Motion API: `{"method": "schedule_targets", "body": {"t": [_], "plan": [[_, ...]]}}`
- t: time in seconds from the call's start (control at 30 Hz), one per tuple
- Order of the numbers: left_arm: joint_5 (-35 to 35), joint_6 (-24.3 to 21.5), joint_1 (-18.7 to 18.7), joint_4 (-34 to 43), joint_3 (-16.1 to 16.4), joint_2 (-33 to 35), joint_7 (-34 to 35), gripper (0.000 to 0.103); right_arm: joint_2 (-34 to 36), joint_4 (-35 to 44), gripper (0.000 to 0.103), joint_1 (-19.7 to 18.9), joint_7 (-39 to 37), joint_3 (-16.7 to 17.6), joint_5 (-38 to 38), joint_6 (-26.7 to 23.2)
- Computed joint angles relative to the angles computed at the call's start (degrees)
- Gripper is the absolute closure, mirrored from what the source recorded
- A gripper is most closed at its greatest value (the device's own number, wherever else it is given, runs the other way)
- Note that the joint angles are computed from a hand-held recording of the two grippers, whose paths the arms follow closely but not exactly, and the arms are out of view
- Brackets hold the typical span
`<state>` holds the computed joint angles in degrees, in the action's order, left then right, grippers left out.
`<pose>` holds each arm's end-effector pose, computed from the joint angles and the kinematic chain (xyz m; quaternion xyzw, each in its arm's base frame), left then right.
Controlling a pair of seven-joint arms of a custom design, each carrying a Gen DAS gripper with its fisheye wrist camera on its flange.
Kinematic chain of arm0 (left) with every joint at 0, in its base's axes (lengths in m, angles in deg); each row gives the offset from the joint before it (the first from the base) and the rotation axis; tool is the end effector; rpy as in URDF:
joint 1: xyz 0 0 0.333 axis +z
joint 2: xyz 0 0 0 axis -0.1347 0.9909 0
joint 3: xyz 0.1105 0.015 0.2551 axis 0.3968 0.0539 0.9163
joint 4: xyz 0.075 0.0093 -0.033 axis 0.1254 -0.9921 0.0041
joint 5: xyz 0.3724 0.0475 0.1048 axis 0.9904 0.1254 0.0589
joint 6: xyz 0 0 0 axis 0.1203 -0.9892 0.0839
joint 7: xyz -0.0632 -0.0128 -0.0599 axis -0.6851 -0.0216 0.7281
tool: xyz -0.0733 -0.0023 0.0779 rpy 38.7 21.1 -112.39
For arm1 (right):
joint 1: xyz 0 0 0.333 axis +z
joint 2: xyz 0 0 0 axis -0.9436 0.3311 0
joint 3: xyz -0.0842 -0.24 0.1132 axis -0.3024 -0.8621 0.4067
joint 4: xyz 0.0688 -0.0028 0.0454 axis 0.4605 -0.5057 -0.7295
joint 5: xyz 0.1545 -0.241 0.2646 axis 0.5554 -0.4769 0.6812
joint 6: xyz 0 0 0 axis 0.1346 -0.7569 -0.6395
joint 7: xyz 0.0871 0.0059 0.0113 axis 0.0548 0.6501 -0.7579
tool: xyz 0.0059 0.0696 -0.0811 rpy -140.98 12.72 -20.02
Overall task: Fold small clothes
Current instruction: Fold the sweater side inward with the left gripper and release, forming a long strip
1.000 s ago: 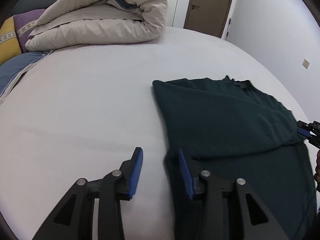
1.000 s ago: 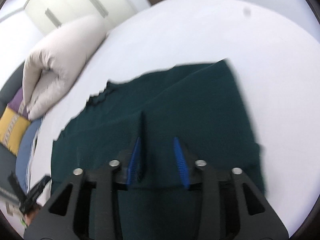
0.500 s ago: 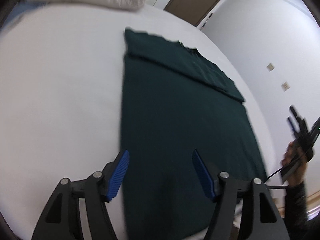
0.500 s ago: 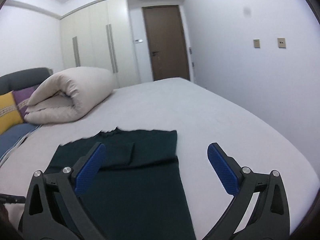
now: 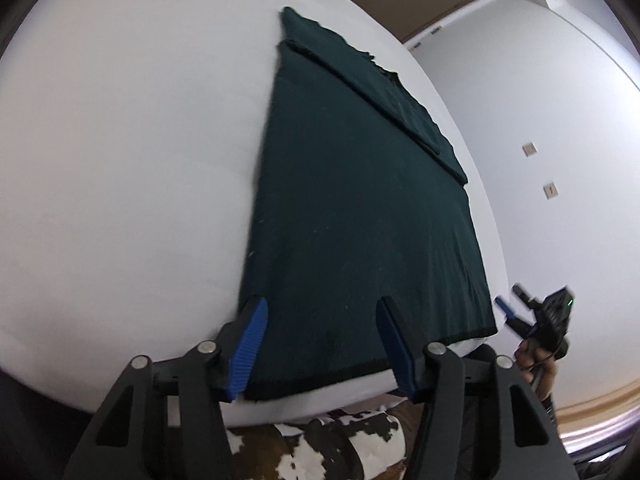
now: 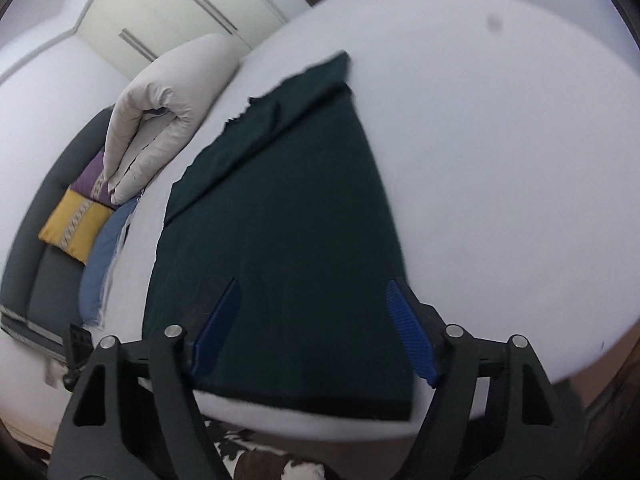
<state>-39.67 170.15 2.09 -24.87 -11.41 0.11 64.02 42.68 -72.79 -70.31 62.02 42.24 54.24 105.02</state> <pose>0.6782 -0.0412 0.4189 0.6184 -0.6859 0.3520 0.1527 0.4778 -0.0977 0.5377 -0.4475 0.8150 -0.0420 0.3657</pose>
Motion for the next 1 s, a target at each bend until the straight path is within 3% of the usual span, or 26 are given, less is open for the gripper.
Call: {"method": "schedule_targets", "body": {"t": [0.2, 0.73, 1.0], "plan": [[0.57, 2.04, 0.14, -4.66, 1.2, -3.54, -0.32, 0.043, 0.05, -3.23, 0.03, 1.21, -2.32, -1.5, 4.45, 0.01], [-1.41, -6.02, 1.73, 1.41, 0.41, 1.63, -0.79, 0.046, -0.45, -2.16, 0.032, -1.94, -2.46, -1.52, 4.97, -8.97], [-1.76, -7.94, 2.11, 2.26, 0.07, 2.2, -2.31, 0.045, -0.99, -2.39, 0.043, -2.71, -1.42, -1.64, 4.65, -11.35]]}}
